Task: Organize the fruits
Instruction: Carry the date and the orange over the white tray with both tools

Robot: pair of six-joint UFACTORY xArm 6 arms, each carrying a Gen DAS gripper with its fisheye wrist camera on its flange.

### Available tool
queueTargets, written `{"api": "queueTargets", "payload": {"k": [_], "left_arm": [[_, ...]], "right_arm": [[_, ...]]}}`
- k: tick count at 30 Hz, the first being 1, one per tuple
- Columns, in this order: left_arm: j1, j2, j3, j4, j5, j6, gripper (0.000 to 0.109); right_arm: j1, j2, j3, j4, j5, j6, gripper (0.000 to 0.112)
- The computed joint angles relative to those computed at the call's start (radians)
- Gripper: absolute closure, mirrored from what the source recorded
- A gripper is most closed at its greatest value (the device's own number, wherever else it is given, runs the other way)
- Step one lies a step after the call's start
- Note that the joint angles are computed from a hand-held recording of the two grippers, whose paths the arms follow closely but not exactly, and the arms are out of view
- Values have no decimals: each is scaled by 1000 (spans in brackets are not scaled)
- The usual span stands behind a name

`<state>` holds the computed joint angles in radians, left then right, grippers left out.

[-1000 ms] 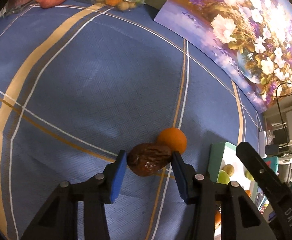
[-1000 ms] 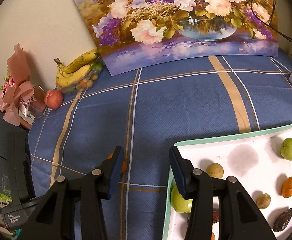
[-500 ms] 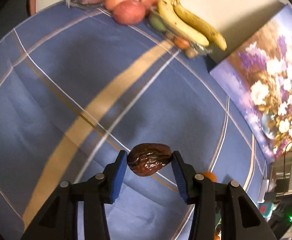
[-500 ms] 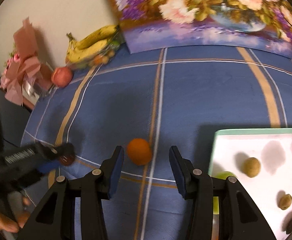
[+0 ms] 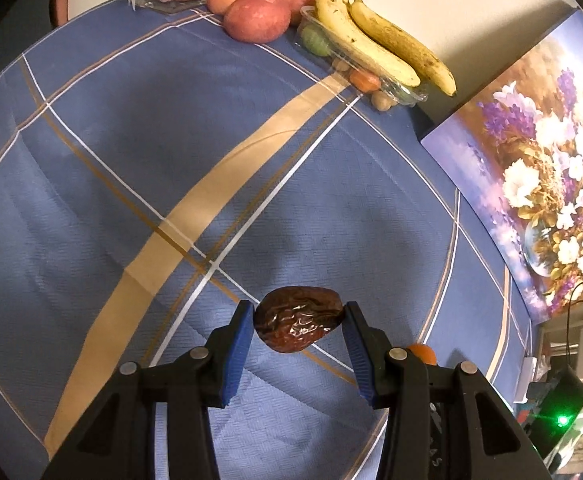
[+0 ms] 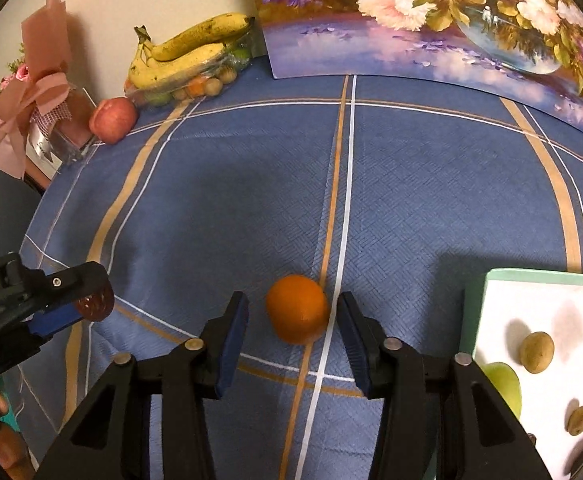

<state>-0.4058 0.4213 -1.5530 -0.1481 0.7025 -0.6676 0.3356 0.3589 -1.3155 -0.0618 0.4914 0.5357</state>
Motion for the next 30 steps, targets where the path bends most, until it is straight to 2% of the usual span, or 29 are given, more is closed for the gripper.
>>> {"api": "queueTargets", "payload": {"k": [2,4,14,19,30], "left_arm": [[0,-2,2,4,0,-1,61],[-1,-4,4,5,2,-1,61],[-13,-23,16,-4,-3,22,61],[-29,-59,55,16,-15,18,61],[-86,-127,120,56,-17,5,61]], "right_arm": [[1,7,-5,-11,2,7,71],[2,11,-7,-17,3,13,79],[-9,-83,78,-15,-20,36,79],[-17,-167,150,-8,-23,33,79],[-19,-370,320,-85,-20,116,79]]}}
